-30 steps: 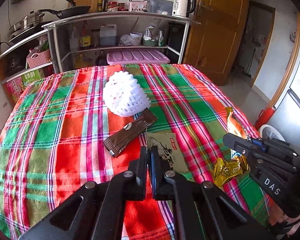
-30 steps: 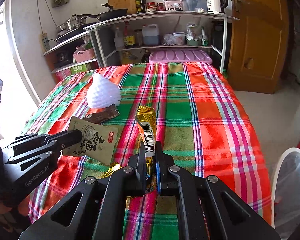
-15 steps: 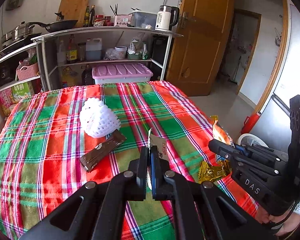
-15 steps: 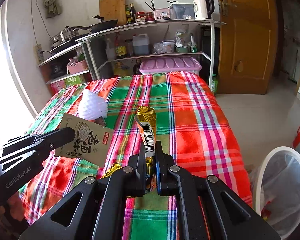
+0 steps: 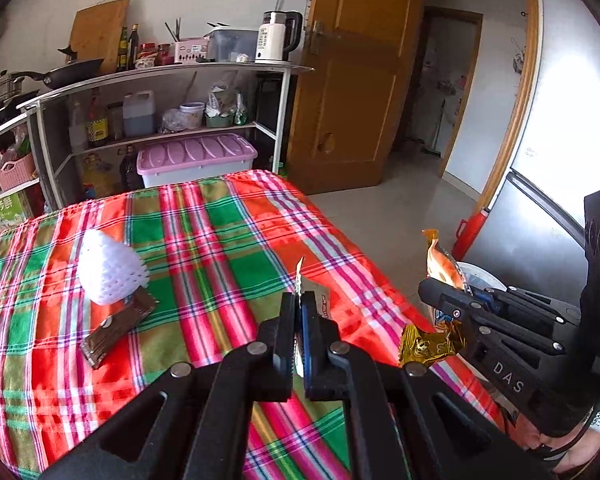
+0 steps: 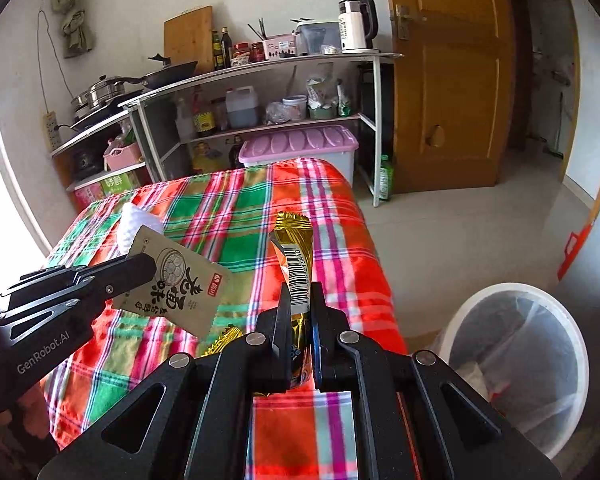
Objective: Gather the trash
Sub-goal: 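Carry the gold wrapper and beige packet over the white bin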
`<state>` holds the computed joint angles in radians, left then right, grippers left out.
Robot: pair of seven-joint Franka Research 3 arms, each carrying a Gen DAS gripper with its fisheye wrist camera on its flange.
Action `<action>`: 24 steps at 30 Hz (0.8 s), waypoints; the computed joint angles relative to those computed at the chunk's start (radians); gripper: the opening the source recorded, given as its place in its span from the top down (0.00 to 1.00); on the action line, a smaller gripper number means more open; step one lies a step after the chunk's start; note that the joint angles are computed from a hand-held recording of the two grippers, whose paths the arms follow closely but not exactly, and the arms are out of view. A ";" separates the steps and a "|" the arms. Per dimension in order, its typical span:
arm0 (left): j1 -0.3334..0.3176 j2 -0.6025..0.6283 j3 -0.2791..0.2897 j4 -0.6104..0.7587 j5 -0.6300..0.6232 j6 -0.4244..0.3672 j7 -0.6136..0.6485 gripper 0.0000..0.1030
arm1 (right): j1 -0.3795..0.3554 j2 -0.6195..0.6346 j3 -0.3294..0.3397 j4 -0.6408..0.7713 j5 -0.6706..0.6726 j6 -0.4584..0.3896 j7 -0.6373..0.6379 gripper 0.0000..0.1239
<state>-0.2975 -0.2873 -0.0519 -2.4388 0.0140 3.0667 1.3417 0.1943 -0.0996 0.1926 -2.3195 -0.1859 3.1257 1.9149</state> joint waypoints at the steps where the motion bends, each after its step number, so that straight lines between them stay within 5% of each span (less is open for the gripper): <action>1: -0.014 0.009 0.002 0.011 -0.005 -0.001 0.008 0.97 | -0.007 -0.011 -0.002 -0.009 -0.003 0.001 0.007 0.95; 13: -0.077 0.137 -0.079 0.165 -0.041 -0.012 0.059 0.97 | -0.206 -0.154 0.052 -0.127 -0.014 -0.013 0.044 0.95; 24: -0.082 0.261 -0.179 0.300 -0.118 -0.062 0.135 0.97 | -0.315 -0.237 0.042 -0.208 0.051 -0.036 -0.015 0.95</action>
